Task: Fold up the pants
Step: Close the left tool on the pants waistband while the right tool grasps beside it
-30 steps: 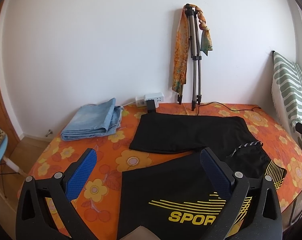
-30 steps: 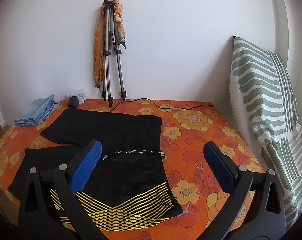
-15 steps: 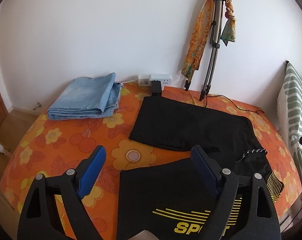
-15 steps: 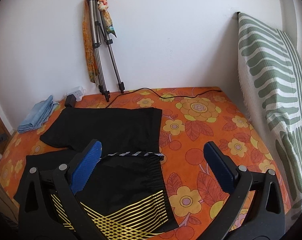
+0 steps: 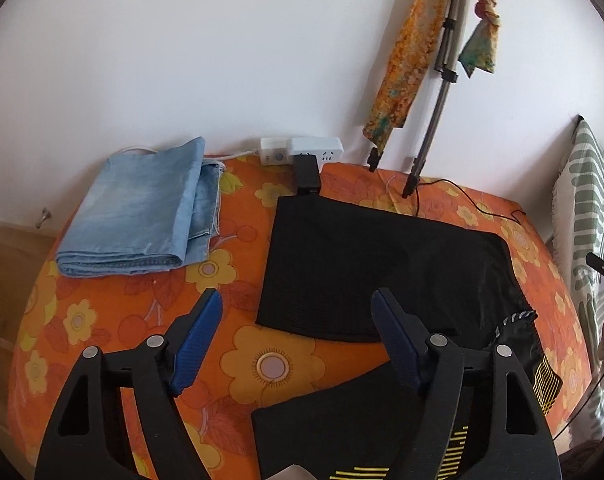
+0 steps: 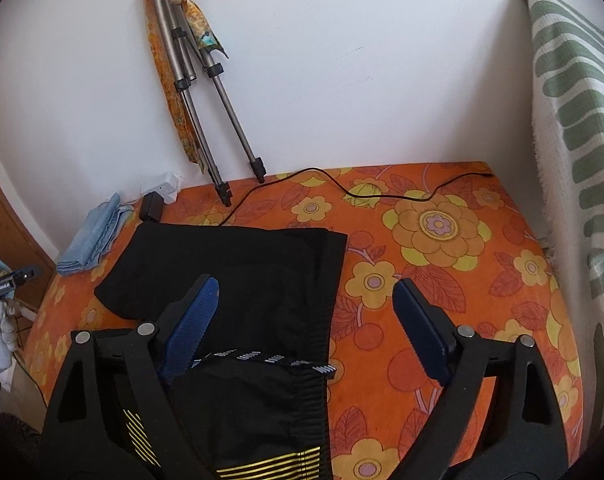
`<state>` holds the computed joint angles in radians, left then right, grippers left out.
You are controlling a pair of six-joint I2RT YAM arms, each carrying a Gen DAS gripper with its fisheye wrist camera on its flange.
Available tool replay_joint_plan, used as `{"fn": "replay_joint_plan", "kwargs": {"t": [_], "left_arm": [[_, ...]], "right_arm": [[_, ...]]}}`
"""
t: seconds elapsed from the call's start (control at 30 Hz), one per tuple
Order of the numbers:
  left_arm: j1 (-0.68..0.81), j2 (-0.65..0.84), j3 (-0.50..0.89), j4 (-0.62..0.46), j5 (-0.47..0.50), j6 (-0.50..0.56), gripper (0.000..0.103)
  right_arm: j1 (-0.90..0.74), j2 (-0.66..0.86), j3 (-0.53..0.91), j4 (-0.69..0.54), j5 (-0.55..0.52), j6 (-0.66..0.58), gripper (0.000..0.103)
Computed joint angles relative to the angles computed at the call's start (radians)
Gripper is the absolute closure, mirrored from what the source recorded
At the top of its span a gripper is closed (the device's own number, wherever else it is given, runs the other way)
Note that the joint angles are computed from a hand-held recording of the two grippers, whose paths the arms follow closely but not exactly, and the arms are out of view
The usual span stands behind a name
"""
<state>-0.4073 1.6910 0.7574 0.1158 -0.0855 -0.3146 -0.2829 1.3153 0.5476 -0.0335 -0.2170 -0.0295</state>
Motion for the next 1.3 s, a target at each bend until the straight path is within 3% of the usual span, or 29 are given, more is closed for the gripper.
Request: {"fn": "replay_joint_plan", "kwargs": {"t": [0.13,0.27,0.73,0.93,1.03,1.3], "left_arm": [[0.077,0.129,0.157,-0.063,0.081,0.026,0.032],[0.108,0.28,0.342,-0.143,0.119,0.074,0.045],[0.153,0.775,0.953,-0.376,0.244,0.085,0.046],[0.172,0.886,1.109,-0.42,0.293,0.094,0.047],[0.178,0.937,1.181,-0.443,0.272,0.115,0.047],[0.2,1.01,1.272,-0.466,0.308,0.141,0.045]], "right_arm": [[0.058,0.188,0.14,-0.005,0.025,-0.08,0.023],[0.111,0.345,0.274,-0.027,0.027,-0.129,0.023],[0.232,0.846,0.721,-0.14,0.032,-0.24,0.029],[0.234,0.988,0.885,-0.209,0.01,-0.265,0.029],[0.224,1.036,0.95,-0.249,-0.021,-0.282,0.029],[0.217,1.141,1.107,-0.335,-0.058,-0.313,0.029]]}}
